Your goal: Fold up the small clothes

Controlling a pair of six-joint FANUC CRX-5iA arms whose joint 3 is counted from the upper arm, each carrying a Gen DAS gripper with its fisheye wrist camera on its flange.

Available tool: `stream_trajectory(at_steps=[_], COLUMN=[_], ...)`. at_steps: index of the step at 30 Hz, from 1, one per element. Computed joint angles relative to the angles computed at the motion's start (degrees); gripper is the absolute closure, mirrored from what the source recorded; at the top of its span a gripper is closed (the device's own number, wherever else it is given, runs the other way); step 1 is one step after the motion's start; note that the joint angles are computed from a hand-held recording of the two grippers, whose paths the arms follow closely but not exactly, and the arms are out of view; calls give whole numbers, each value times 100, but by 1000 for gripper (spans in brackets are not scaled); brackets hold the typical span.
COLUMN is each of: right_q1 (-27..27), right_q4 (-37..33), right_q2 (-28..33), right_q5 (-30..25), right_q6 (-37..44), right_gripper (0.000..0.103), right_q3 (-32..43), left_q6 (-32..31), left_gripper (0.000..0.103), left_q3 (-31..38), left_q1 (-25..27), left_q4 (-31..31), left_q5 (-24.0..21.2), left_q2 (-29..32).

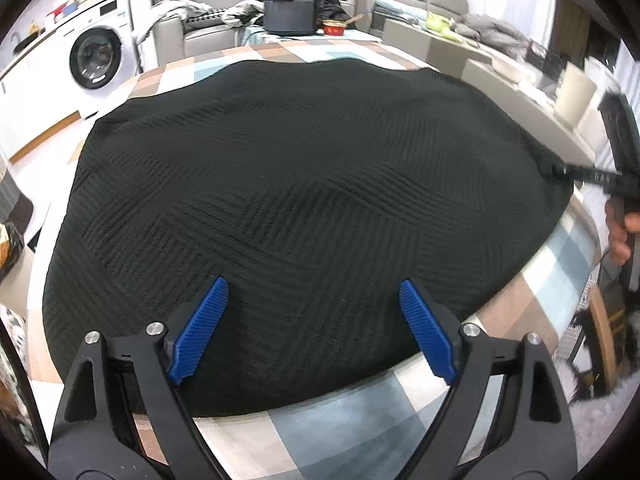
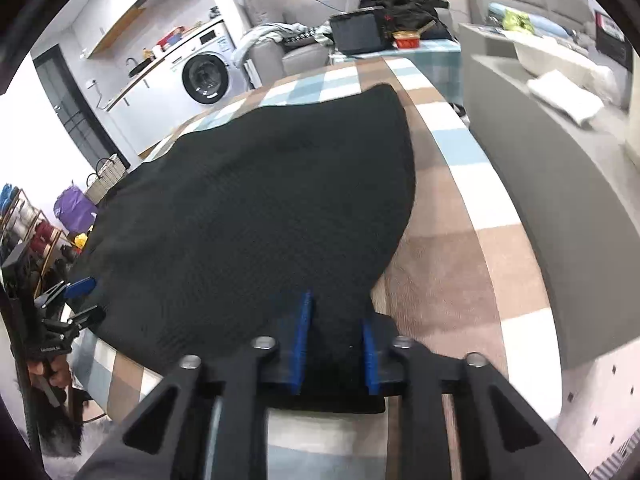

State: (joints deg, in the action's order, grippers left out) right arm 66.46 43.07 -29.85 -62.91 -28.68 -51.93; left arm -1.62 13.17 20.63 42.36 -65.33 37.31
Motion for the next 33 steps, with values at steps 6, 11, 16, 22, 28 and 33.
stream_trajectory(at_steps=[6, 11, 16, 22, 28, 33], right_q1=[20, 375, 605, -80, -423, -480], right_q4=[-273, -57, 835, 1022, 1133, 1121], right_q2=[51, 143, -87, 350, 651, 743], right_q5=[-633, -1263, -1219, -292, 298, 365], right_q6=[223, 156, -587, -153, -41, 47], right_gripper=[88, 58, 46, 46, 46, 46], right_q3=[142, 313, 78, 260, 341, 375], left_q6=[530, 1379, 2087, 2294, 2012, 2002], left_gripper=[17, 17, 17, 28, 80, 88], left_q3=[354, 877, 1705, 2439, 2300, 2154], left_q1=[144, 232, 249, 180, -12, 89], left_q4=[565, 646, 144, -113, -79, 343], left_q5=[89, 631, 477, -118, -355, -299], left_q2=[222, 565, 1038, 1491, 1439, 1370])
